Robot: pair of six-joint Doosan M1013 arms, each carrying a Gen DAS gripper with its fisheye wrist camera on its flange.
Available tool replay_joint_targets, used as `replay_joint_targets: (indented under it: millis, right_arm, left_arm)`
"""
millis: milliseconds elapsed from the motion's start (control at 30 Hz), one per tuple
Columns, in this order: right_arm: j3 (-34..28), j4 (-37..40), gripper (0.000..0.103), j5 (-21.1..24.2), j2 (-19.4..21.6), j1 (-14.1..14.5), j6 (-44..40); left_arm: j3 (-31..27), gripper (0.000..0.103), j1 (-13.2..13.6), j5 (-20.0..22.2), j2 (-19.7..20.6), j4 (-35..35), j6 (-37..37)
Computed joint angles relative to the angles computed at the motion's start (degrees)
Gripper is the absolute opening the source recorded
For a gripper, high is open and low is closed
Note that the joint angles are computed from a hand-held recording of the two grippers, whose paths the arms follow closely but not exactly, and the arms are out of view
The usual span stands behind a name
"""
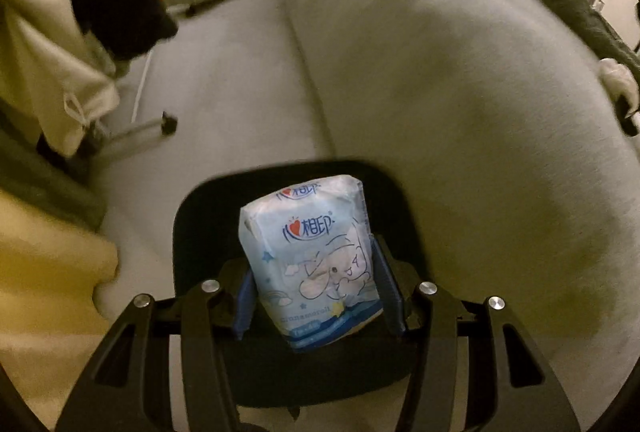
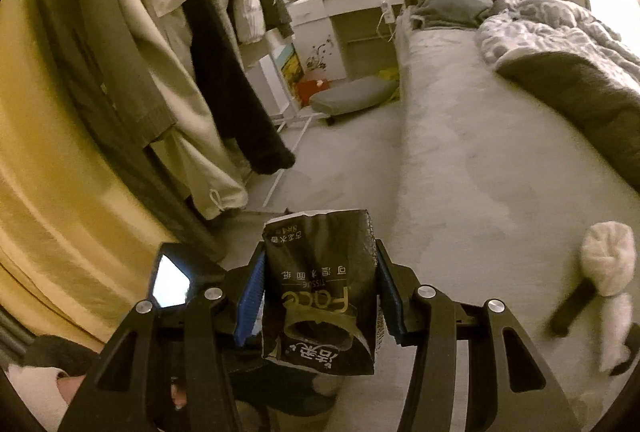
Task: Collect trash
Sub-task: 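Carry the tissue pack and black bag over the bin with both tools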
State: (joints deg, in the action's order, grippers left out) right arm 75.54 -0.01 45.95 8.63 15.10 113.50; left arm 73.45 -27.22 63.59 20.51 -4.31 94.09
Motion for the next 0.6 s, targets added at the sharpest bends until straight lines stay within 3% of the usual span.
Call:
replay_joint_targets:
  millis: [467,600]
  right_arm:
    - [-4.56,2.99,0.052,3.39,5.08,1.98,-2.16]
    - [-5.50,4.37,0.052,4.79,6.59,2.23,-2.45]
  left_arm:
    - [4.11,0.056,3.30,6.13,1.15,-1.08,0.18]
    - [4.79,0.070,4.12,6.09,1.20,-3.36,0.98]
